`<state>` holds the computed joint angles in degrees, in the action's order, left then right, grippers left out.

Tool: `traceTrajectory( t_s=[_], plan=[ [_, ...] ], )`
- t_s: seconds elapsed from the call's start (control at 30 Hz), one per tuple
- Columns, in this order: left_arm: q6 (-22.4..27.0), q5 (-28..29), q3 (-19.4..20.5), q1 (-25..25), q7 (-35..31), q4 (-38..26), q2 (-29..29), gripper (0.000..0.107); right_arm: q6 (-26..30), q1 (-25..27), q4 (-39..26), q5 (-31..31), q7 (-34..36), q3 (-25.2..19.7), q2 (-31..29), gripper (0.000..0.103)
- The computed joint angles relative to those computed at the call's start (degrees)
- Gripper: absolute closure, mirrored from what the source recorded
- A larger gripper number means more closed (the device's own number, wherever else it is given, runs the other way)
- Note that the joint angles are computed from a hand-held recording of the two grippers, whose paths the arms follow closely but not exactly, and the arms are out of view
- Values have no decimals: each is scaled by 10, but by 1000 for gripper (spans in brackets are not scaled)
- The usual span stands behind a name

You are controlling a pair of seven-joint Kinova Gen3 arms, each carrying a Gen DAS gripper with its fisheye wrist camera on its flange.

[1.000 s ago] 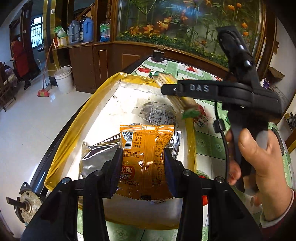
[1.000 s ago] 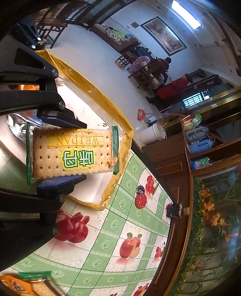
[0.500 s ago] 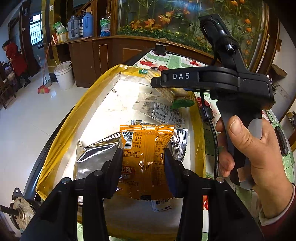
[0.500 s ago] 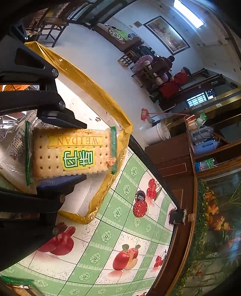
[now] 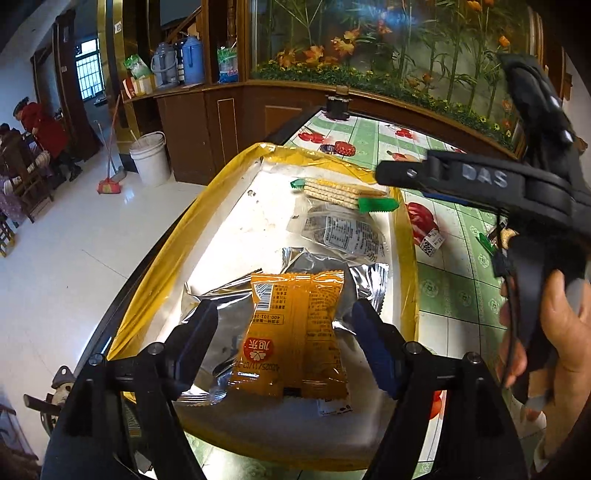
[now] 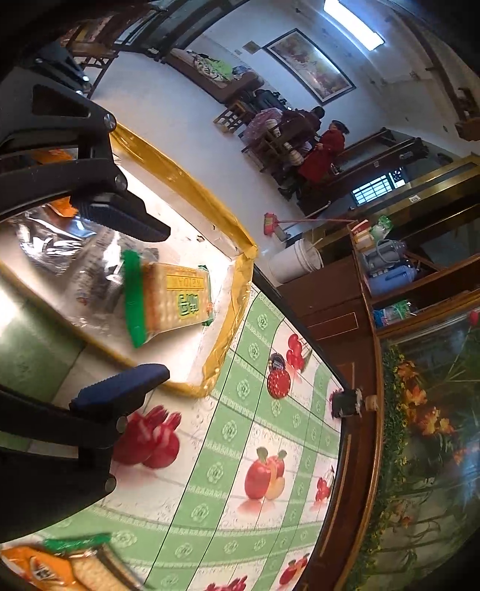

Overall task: Organize snacks
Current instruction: 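Release both packets in the tray and move both tools back to the table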

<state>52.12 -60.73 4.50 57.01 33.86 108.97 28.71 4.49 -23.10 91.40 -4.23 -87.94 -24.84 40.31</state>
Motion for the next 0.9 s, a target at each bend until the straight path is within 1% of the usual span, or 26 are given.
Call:
traceTrajectory(
  t_s=[0.13, 0.2, 0.33, 0.47, 0.57, 0.67, 0.8, 0.9],
  plan=[
    [24, 2, 3, 10, -6, -12, 3, 32, -42, 33, 69, 1, -8, -26, -35, 25],
    [33, 3, 5, 14, -9, -19, 5, 32, -67, 59, 108, 10, -16, -49, -51, 24],
    [43, 2, 9, 20, -18, -32, 6, 32, -109, 78, 178, 32, -46, -53, -91, 20],
    [52, 3, 12, 28, -31, -46, 12, 32, -152, 106, 250, 56, -82, -60, -128, 20],
    [47, 3, 12, 31, -41, -58, 16, 32, -180, 127, 298, 75, -111, -58, -153, 19],
    [43, 7, 11, 35, -56, -73, 23, 32, -206, 133, 343, 84, -139, -39, -176, 19],
    [43, 14, 7, 44, -80, -96, 34, 32, -229, 157, 386, 116, -181, -25, -192, 19],
    [43, 20, 4, 52, -100, -116, 44, 32, -249, 165, 416, 132, -210, -3, -203, 18]
  ],
)
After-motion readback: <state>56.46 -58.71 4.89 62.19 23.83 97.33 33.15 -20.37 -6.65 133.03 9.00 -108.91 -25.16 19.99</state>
